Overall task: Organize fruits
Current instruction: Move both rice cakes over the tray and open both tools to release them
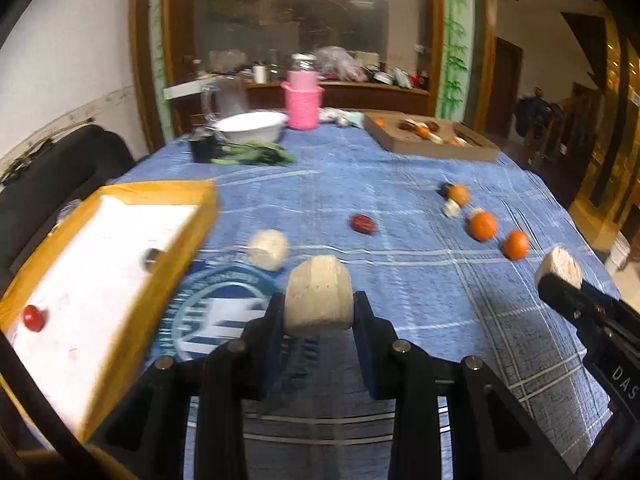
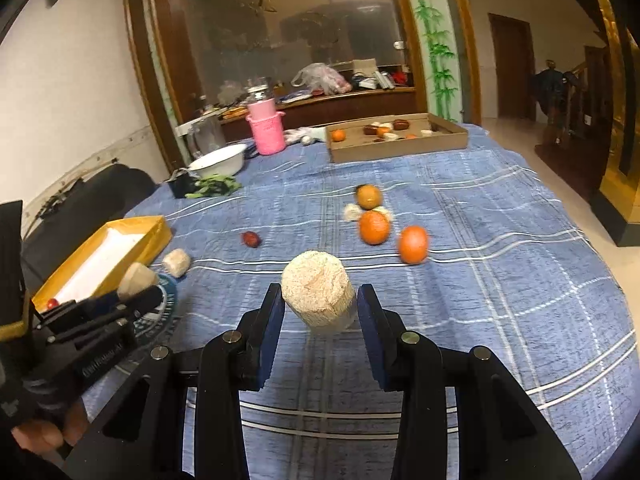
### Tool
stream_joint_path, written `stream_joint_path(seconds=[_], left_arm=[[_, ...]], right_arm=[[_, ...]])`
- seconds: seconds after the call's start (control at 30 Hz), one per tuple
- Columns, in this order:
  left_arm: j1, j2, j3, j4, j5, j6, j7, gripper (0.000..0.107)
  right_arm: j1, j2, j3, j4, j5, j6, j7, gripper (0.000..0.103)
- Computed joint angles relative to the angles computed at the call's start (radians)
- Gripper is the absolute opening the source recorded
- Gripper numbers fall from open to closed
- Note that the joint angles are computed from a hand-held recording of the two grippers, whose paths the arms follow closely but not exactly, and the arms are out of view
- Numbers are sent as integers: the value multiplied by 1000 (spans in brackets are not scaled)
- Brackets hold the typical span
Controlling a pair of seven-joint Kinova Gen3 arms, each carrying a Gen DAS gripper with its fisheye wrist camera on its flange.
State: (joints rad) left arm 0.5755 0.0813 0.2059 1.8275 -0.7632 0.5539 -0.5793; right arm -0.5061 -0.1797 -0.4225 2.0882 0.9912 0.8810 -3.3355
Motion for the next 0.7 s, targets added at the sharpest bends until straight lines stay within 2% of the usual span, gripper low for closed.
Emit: stream_joint_path(seconds=[0.13,0.33,0.57,0.7], left_arm=[[-35,-39,-15,11,-16,35,30,35],[-134,-61,-24,13,5,84,26,35],[-228,-63,-49,15,56,101,-11,35],[-265,-52,-64,10,85,100,-45,35]], right_arm=[[-12,30,7,-44,14,-37,36,37],[-42,96,39,-121,37,-110,96,37],[-109,204,101,-247,11,-191,249,36],[-146,269,146,-331,-40,-236,363,36]])
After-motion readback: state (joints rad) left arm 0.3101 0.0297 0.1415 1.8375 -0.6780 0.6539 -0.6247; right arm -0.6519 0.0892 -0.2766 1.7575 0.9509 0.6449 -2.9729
